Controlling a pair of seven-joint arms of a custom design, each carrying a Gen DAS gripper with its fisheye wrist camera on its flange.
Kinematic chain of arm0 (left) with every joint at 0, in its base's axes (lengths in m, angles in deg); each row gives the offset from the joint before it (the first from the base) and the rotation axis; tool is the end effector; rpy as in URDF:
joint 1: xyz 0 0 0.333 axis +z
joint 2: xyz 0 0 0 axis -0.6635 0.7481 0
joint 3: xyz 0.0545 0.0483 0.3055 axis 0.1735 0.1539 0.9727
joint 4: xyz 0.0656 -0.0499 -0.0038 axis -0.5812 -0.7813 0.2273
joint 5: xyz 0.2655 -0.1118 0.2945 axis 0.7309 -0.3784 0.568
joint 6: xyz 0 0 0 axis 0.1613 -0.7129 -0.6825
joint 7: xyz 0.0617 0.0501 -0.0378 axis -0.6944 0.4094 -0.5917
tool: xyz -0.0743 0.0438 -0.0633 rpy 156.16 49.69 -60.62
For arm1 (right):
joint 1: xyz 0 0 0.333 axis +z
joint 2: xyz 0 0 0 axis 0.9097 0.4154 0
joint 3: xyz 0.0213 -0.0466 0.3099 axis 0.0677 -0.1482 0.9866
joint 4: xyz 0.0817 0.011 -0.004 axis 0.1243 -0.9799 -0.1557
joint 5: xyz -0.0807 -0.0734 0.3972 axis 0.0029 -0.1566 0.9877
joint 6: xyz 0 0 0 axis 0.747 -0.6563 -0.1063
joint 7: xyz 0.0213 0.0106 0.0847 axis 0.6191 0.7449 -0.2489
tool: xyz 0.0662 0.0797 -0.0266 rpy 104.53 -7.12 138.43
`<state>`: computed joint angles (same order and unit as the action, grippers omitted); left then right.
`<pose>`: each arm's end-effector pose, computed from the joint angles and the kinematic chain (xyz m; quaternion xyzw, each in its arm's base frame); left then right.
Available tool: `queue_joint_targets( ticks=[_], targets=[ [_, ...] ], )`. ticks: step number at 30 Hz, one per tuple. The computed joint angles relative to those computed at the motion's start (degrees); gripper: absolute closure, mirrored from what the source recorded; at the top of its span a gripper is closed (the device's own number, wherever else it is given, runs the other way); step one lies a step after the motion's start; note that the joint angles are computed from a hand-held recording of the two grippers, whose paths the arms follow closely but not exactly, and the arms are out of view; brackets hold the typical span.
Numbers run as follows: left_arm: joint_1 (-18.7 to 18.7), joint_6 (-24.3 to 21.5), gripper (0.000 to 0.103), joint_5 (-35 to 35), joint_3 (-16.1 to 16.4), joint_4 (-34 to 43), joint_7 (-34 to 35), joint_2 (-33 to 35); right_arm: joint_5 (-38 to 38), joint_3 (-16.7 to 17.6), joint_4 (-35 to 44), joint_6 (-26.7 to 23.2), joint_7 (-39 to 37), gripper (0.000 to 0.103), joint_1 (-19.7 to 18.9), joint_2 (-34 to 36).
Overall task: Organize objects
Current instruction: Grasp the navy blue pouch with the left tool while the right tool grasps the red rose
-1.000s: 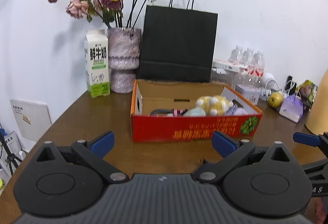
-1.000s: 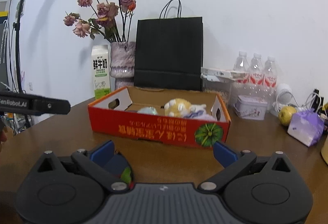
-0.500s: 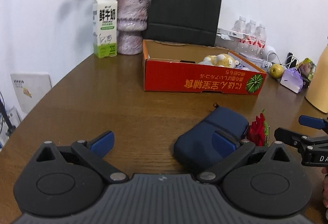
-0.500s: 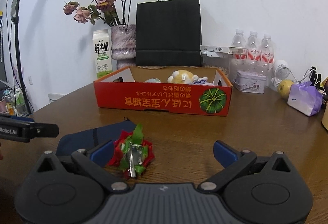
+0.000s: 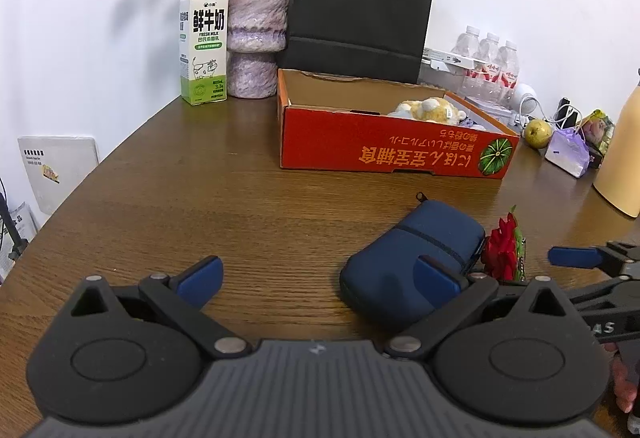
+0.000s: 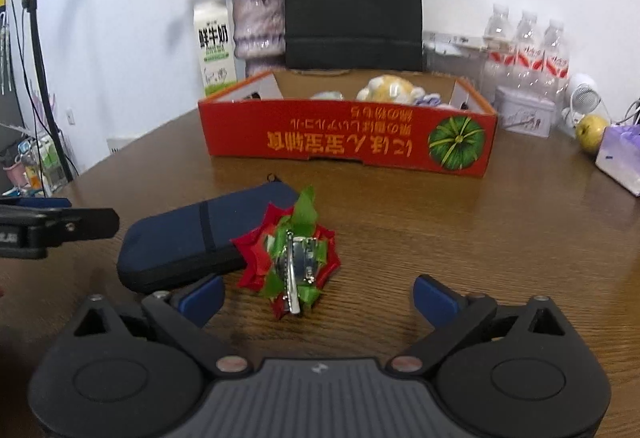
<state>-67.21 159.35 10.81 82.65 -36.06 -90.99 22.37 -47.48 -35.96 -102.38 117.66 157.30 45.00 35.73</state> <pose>0.6689 -0.3289 0.3191 -0.6588 0.5807 -0.3570 0.3182 0.7226 0.1272 0.2909 -0.7473 0.4849 -0.2171 0.3992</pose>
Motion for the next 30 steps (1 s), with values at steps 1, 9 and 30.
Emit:
queue_joint_targets(
  ticks=[1,9,30],
  targets=[
    [0.0,0.0,0.000,-0.2,0.0,0.0,0.0,0.1,0.1,-0.7,0.9,-0.8,0.2,0.007,0.9,0.2],
    [0.1,-0.3,0.000,-1.1,-0.1,0.1,0.3,0.1,3.6,-4.3,6.0,-2.8,-2.9,0.059,6.2,1.7],
    [-0.2,-0.8,0.000,-21.2,-0.5,7.1,22.8,5.2,-9.8,4.0,0.4,8.1,0.3,0.070,-3.3,4.0]
  ],
)
